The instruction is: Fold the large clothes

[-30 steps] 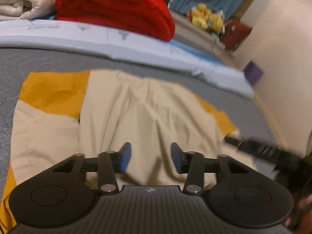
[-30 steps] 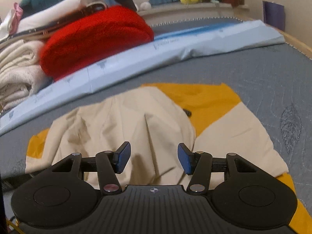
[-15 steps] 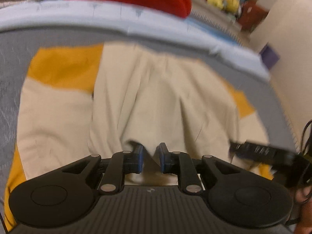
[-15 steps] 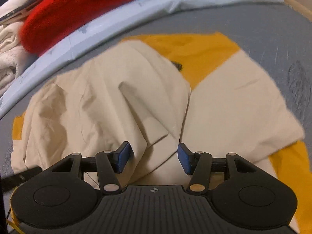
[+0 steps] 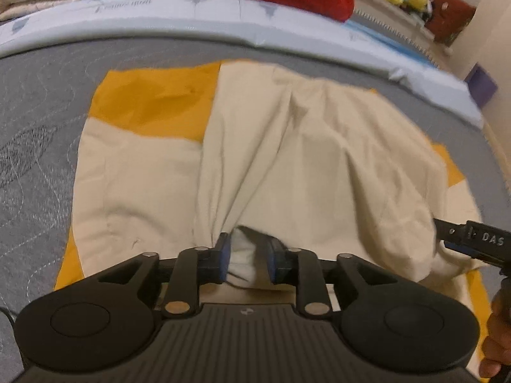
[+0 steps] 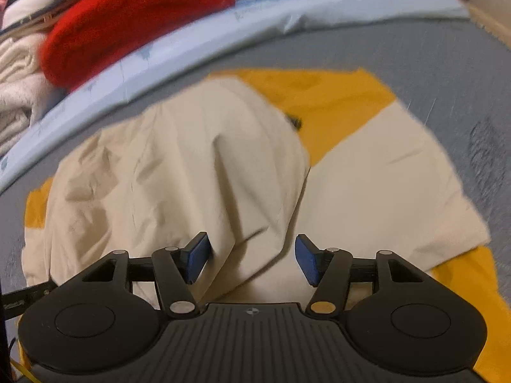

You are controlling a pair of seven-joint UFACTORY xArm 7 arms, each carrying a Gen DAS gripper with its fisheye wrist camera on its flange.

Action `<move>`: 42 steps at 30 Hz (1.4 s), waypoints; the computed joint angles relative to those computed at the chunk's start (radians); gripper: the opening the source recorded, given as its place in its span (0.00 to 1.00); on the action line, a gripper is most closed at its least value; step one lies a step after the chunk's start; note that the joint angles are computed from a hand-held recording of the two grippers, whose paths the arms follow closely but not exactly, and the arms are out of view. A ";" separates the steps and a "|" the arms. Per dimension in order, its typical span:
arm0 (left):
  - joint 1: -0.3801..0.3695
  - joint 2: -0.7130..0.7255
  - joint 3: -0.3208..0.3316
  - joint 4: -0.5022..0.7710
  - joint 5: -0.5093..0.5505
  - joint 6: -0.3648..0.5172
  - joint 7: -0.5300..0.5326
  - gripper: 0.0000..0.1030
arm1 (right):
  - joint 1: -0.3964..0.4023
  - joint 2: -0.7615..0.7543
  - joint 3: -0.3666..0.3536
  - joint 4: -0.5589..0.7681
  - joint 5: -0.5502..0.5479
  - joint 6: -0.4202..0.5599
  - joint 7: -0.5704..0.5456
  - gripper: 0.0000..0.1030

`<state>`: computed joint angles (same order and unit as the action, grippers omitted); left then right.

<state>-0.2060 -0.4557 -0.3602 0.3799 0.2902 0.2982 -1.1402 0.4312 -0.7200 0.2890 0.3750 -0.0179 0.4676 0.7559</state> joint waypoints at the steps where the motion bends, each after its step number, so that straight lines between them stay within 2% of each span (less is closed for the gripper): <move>1: 0.013 -0.029 -0.011 -0.007 0.007 -0.008 -0.023 0.26 | -0.018 -0.014 0.020 -0.002 -0.018 -0.003 0.013 0.59; 3: 0.083 -0.090 -0.073 -0.032 0.046 -0.069 -0.107 0.26 | -0.055 -0.044 0.064 -0.005 -0.061 -0.013 0.045 0.59; 6: 0.170 -0.132 -0.139 -0.049 0.071 -0.155 -0.165 0.26 | -0.096 -0.083 0.103 -0.017 -0.106 -0.047 0.096 0.59; 9: 0.182 -0.149 -0.154 -0.063 0.052 -0.191 -0.172 0.26 | -0.114 -0.103 0.113 -0.028 -0.138 -0.069 0.115 0.59; 11: 0.163 -0.137 -0.129 -0.071 0.031 -0.215 -0.145 0.26 | -0.124 -0.100 0.113 -0.031 -0.144 -0.071 0.131 0.59; 13: 0.091 -0.105 -0.054 -0.069 0.001 -0.221 -0.072 0.37 | -0.131 -0.109 0.112 -0.037 -0.148 -0.066 0.149 0.59; 15: -0.026 -0.050 0.036 -0.037 -0.078 -0.143 0.079 0.49 | -0.152 -0.125 0.126 -0.040 -0.162 -0.067 0.176 0.59; 16: -0.049 -0.020 0.049 -0.014 -0.065 -0.102 0.114 0.50 | -0.157 -0.134 0.131 -0.043 -0.168 -0.074 0.186 0.59; 17: -0.031 -0.008 0.020 0.004 -0.025 -0.072 0.107 0.50 | -0.157 -0.137 0.129 -0.049 -0.172 -0.094 0.190 0.59; 18: 0.027 -0.023 -0.051 0.012 0.024 -0.050 0.058 0.50 | -0.150 -0.134 0.119 -0.056 -0.173 -0.121 0.186 0.59; 19: 0.093 -0.043 -0.122 0.011 0.069 -0.070 -0.007 0.50 | -0.141 -0.127 0.109 -0.061 -0.170 -0.142 0.180 0.59; 21: 0.177 -0.094 -0.187 -0.013 0.113 -0.185 -0.078 0.50 | -0.112 -0.098 0.085 -0.064 -0.159 -0.170 0.155 0.59; 23: 0.275 -0.145 -0.279 -0.013 0.127 -0.196 -0.129 0.50 | -0.099 -0.065 0.085 -0.049 -0.152 -0.129 0.137 0.59; 24: 0.300 -0.141 -0.305 0.003 0.130 -0.151 -0.131 0.50 | -0.097 -0.050 0.087 -0.037 -0.149 -0.088 0.133 0.59; 25: 0.295 -0.106 -0.308 0.028 0.130 -0.072 -0.118 0.50 | -0.097 -0.037 0.089 -0.025 -0.145 -0.038 0.134 0.59; 26: 0.260 -0.037 -0.280 0.060 0.118 0.032 -0.083 0.49 | -0.095 -0.019 0.085 -0.011 -0.138 0.016 0.135 0.59; 27: 0.225 0.022 -0.248 0.079 0.099 0.096 -0.053 0.49 | -0.086 -0.004 0.071 -0.007 -0.128 0.042 0.130 0.59; 28: 0.194 0.066 -0.215 0.085 0.073 0.131 -0.035 0.44 | -0.076 0.006 0.057 -0.006 -0.119 0.051 0.125 0.59; 32: 0.143 0.034 -0.149 0.082 0.094 0.135 -0.080 0.45 | -0.070 -0.009 0.049 -0.006 -0.107 0.059 0.138 0.59; 36: 0.070 -0.032 -0.084 0.093 0.119 0.160 -0.098 0.57 | -0.087 -0.100 0.074 -0.020 -0.131 0.046 0.172 0.59; 38: 0.035 -0.075 -0.059 0.087 0.119 0.175 -0.088 0.57 | -0.097 -0.160 0.075 -0.039 -0.143 0.031 0.183 0.59; 42: -0.024 -0.253 -0.067 0.046 0.122 0.258 -0.065 0.57 | -0.109 -0.314 0.074 -0.066 -0.169 0.012 0.171 0.59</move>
<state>-0.2302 -0.7090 -0.4272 0.4256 0.4122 0.5562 -1.2054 0.3225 -1.0341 0.3628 0.3089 -0.1871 0.4800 0.9266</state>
